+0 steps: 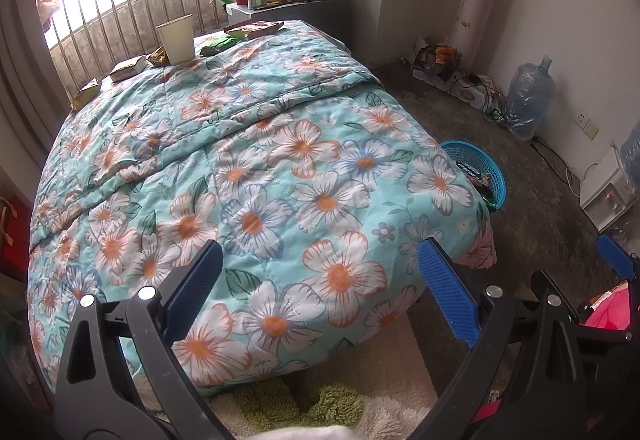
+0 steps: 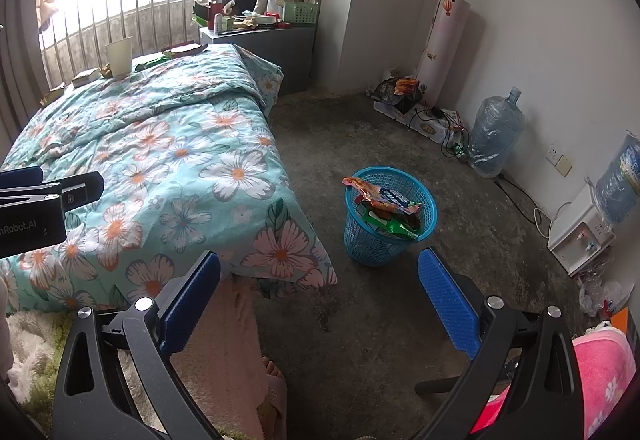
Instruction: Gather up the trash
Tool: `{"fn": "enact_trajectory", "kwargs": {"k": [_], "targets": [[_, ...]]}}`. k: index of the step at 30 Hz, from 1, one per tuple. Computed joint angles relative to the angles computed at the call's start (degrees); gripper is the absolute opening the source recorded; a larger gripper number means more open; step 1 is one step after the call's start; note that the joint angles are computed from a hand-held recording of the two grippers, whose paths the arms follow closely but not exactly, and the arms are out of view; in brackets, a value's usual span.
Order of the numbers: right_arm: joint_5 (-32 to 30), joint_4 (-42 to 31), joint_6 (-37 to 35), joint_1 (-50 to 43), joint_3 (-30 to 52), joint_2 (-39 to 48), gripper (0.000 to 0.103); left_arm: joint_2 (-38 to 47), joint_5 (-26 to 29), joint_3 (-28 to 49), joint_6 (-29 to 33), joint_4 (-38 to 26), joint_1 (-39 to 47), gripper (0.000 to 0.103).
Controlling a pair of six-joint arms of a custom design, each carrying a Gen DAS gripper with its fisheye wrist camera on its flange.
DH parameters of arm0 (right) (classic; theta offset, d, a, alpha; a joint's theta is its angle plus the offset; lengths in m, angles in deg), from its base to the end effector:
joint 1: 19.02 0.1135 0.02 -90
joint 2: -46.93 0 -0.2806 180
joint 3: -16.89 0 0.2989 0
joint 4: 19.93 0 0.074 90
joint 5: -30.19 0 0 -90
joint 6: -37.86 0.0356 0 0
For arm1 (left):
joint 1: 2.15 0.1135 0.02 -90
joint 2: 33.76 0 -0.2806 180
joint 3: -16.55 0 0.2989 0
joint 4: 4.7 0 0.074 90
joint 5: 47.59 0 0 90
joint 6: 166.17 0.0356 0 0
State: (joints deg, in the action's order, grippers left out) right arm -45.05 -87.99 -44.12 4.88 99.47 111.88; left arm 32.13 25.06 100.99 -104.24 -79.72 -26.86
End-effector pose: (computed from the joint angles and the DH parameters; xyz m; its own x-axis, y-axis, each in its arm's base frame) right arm 0.2369 0.0951 0.3747 -0.7318 -0.1767 -0.6582 -0.1427 0.9841 -0.1056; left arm 0.2301 -0.0942 0.3747 -0.7855 -0.1329 -0.6044 -0.1363 0.9898 -0.0406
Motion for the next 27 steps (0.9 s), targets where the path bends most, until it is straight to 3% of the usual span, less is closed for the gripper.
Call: {"fn": "enact_trajectory", "kwargs": {"k": [27], "targets": [[0.3,0.0,0.2,0.4,0.1,0.2,0.096,-0.6,0.5,-1.1,0.6,0.4,0.8,0.094]]}}
